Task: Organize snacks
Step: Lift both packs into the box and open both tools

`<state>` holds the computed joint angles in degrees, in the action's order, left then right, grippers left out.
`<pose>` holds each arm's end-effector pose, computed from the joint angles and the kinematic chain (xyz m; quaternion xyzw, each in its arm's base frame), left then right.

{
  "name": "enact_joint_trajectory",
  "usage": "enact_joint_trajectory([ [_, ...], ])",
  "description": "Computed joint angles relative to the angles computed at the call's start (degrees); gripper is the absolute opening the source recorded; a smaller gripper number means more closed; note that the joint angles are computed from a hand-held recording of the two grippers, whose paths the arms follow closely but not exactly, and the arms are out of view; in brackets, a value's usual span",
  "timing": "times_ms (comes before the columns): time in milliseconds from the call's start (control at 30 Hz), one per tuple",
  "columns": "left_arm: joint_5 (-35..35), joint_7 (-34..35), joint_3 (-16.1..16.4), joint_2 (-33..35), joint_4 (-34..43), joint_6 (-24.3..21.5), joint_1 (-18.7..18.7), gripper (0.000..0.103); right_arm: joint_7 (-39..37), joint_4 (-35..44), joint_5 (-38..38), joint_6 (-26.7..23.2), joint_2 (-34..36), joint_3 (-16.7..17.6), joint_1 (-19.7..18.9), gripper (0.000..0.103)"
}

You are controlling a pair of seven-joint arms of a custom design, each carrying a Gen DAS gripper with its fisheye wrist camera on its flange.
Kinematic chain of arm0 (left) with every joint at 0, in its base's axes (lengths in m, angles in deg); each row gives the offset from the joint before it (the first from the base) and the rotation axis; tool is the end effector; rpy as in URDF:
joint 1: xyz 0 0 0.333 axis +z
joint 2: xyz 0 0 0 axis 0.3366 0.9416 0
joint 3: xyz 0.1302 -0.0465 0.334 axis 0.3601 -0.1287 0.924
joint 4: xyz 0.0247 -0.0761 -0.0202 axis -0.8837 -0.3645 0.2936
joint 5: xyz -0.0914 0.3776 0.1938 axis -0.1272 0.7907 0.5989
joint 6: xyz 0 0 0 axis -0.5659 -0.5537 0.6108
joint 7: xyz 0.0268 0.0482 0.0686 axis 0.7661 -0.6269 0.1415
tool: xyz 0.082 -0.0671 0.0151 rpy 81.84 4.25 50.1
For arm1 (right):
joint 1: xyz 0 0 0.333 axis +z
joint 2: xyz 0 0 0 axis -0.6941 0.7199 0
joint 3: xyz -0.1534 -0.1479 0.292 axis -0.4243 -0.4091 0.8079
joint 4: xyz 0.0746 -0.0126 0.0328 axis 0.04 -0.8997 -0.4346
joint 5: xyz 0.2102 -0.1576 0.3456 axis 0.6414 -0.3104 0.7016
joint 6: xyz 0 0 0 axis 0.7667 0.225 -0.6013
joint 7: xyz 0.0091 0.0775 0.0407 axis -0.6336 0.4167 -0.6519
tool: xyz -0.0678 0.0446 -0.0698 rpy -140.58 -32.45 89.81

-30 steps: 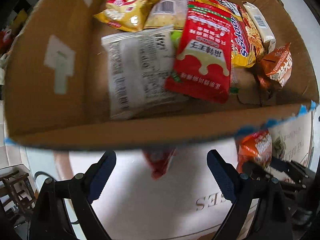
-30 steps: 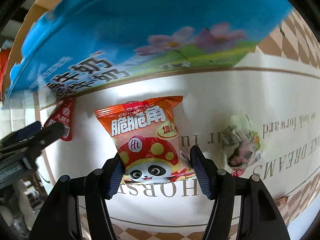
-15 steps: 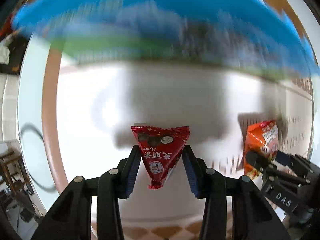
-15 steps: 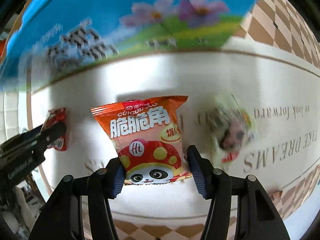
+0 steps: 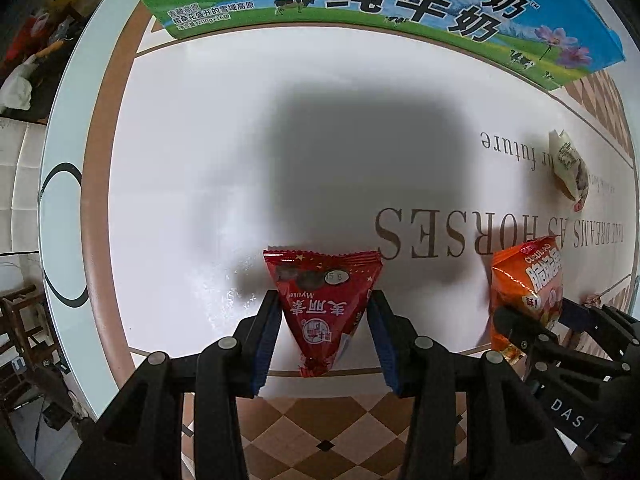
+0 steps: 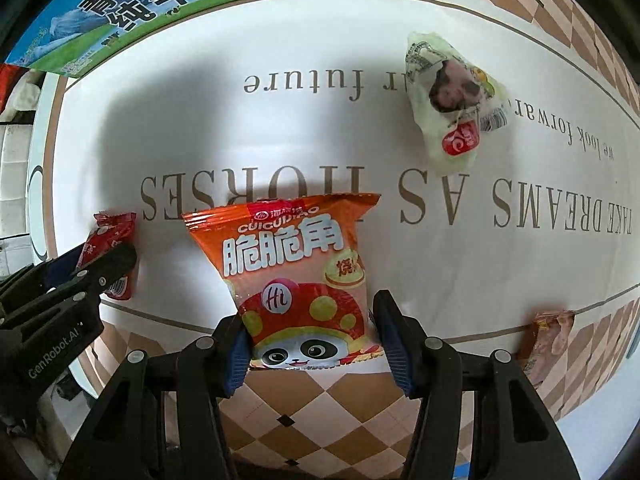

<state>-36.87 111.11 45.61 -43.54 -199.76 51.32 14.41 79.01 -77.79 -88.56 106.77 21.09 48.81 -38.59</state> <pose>0.4485 -0.0905 0.5021 0.8593 -0.5081 0.0064 0.0581 0.4295 0.0461 0.3818 0.8455 -0.5183 -0.0775 0.1023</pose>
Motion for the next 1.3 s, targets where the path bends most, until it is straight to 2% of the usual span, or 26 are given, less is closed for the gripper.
enact_joint_trajectory([
  [200,0.4,-0.1,-0.4,2.0,1.2,0.1,-0.1,0.043,0.1,0.9,-0.2,-1.0,0.5,-0.1,0.0,0.060],
  [433,1.6,-0.4,-1.2,6.2,3.9,1.5,0.3,0.040,0.6,-0.8,-1.3,1.9,1.1,0.7,0.8,0.060],
  [567,0.0,-0.9,-1.0,4.9,3.7,1.5,0.1,0.039,-0.7,-2.5,-0.5,3.1,-0.8,0.5,1.2,0.051],
  [733,-1.1,-1.7,-0.5,2.0,6.0,2.1,0.1,0.038,-3.4,-0.2,3.6,-0.2,-1.9,-0.3,1.5,0.049],
  [867,-0.6,-1.1,0.5,1.8,11.0,3.3,0.8,0.038,-6.2,5.4,9.5,-4.6,-2.2,-1.4,1.7,0.049],
  [1033,0.5,4.4,3.1,6.3,22.4,2.6,3.3,0.039,-7.8,17.0,17.1,-8.7,1.2,-2.2,1.7,0.049],
  [1133,0.8,8.2,4.0,11.7,29.8,1.9,5.5,0.039,-7.5,25.2,20.9,-9.6,6.1,-2.3,1.7,0.049],
  [1233,0.5,11.3,4.1,19.5,38.9,-0.3,8.2,0.039,-5.6,32.9,20.8,-6.6,12.0,-1.4,2.2,0.049],
  [1300,-0.3,12.9,3.8,25.7,45.9,-3.3,10.2,0.039,-3.2,38.5,19.9,-5.9,17.1,-0.9,2.7,0.049],
])
